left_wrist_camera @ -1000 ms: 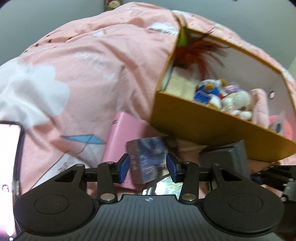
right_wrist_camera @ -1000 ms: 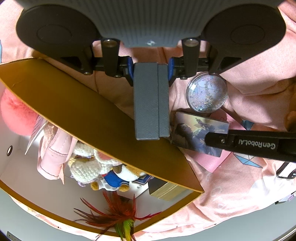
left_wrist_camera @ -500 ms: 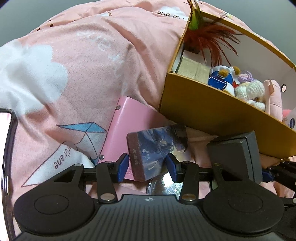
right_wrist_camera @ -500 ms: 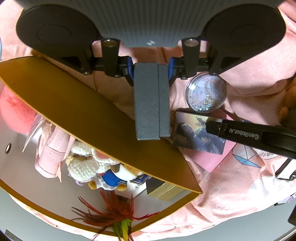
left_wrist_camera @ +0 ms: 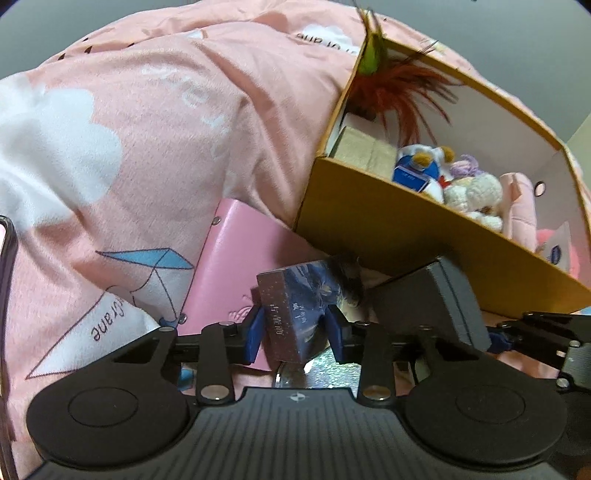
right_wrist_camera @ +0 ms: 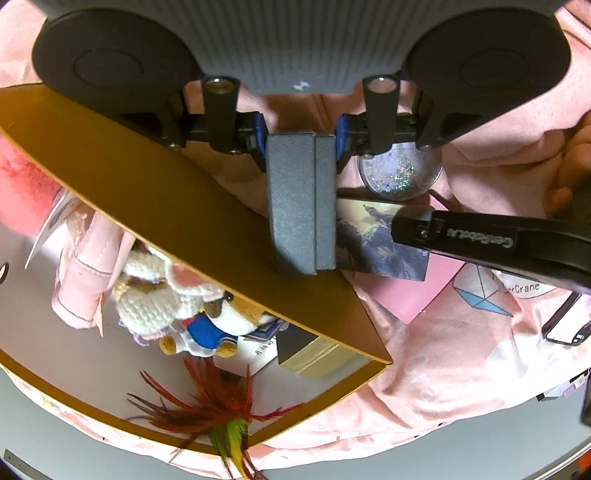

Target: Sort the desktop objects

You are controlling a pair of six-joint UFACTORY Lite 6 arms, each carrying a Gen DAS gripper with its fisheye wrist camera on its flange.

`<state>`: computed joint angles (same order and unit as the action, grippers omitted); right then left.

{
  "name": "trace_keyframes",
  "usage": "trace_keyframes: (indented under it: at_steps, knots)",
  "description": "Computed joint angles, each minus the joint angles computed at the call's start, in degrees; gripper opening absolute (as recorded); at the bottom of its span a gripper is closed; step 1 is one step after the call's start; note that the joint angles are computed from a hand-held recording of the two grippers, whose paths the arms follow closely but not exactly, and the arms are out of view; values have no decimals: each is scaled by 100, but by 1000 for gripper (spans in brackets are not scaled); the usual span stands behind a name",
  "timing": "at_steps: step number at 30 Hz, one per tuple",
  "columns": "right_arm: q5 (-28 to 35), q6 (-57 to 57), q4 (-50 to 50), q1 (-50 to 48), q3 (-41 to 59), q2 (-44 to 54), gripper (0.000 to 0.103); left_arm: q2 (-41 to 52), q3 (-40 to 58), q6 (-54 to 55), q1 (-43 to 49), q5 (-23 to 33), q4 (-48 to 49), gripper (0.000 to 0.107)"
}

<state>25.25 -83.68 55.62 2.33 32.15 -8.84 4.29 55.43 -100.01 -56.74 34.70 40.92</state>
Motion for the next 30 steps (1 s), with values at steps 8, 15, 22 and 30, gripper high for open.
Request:
trace_keyframes:
  at_steps: [8,15,22,30]
  knots:
    - [43,-17,31,-80,-39,-30,36,-467,-364,-374,-159,-453,749,29]
    - [213,147,-56,-291,53,100,36,-111,-2,307,-174,-557,436,28]
    - [195,342,-295,-234,168,102,46,105,137,537,-72,-644,217,28]
    - [505,424,-381,-347,398,69,41,196,270,557,-140,-515,255,26]
